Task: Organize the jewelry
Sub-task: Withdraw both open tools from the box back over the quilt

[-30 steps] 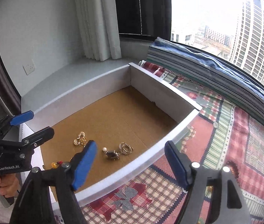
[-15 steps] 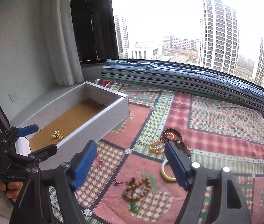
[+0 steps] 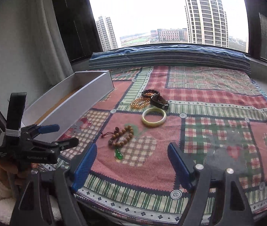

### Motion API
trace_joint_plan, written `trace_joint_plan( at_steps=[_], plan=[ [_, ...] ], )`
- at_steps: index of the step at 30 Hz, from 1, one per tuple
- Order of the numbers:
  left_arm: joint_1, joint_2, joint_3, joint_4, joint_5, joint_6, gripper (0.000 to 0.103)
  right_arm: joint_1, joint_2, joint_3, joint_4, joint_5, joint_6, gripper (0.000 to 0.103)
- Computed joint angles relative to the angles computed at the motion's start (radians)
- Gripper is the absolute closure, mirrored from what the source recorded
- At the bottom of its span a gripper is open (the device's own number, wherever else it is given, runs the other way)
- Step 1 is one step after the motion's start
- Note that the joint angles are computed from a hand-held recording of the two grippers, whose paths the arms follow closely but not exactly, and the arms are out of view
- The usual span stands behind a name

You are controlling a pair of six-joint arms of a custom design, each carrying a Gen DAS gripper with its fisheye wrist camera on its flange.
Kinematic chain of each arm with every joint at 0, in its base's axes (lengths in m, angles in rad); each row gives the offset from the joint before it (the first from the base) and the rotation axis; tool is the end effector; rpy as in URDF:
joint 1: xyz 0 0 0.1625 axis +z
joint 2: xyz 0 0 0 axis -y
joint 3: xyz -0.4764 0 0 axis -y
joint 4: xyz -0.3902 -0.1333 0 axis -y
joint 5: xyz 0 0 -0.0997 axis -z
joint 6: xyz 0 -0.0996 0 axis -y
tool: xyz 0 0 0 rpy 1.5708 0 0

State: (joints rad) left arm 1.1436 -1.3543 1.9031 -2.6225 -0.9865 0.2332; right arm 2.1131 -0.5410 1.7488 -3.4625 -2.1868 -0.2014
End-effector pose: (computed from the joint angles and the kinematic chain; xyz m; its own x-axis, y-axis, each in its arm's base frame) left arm -0.0618 -0.5901 0.3995 -0.7619 0.2851 -0.5816 0.5541 0.7519 -0.3572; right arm 0.4135 -0.5395 0.0431 -0.7895 -0.2392 0.5652 -0.5695 0.6288 -0.5295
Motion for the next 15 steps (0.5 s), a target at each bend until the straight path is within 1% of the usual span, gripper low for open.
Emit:
trace_joint_plan(
  at_steps=[2, 3, 7, 11, 15],
  plan=[
    [0.000, -0.009, -0.007, 0.009, -0.032, -0.018, 0.001, 0.006, -0.001, 0.024, -0.036, -0.022, 0.003, 0.024],
    [-0.003, -0.009, -0.010, 0.009, -0.032, -0.023, 0.001, 0.009, 0.004, 0.025, -0.049, -0.041, 0.003, 0.024],
    [-0.020, -0.010, 0.002, -0.029, 0.015, -0.002, 0.001, 0.029, 0.028, 0.010, -0.074, -0.132, -0.013, 0.024],
    [-0.025, -0.018, 0.024, -0.077, 0.042, 0.029, 0.001, 0.043, 0.058, -0.028, -0.042, -0.224, -0.025, 0.024],
    [-0.021, -0.017, 0.031, -0.115, 0.071, 0.064, 0.001, 0.043, 0.069, -0.044, -0.014, -0.232, -0.005, 0.024]
  ],
)
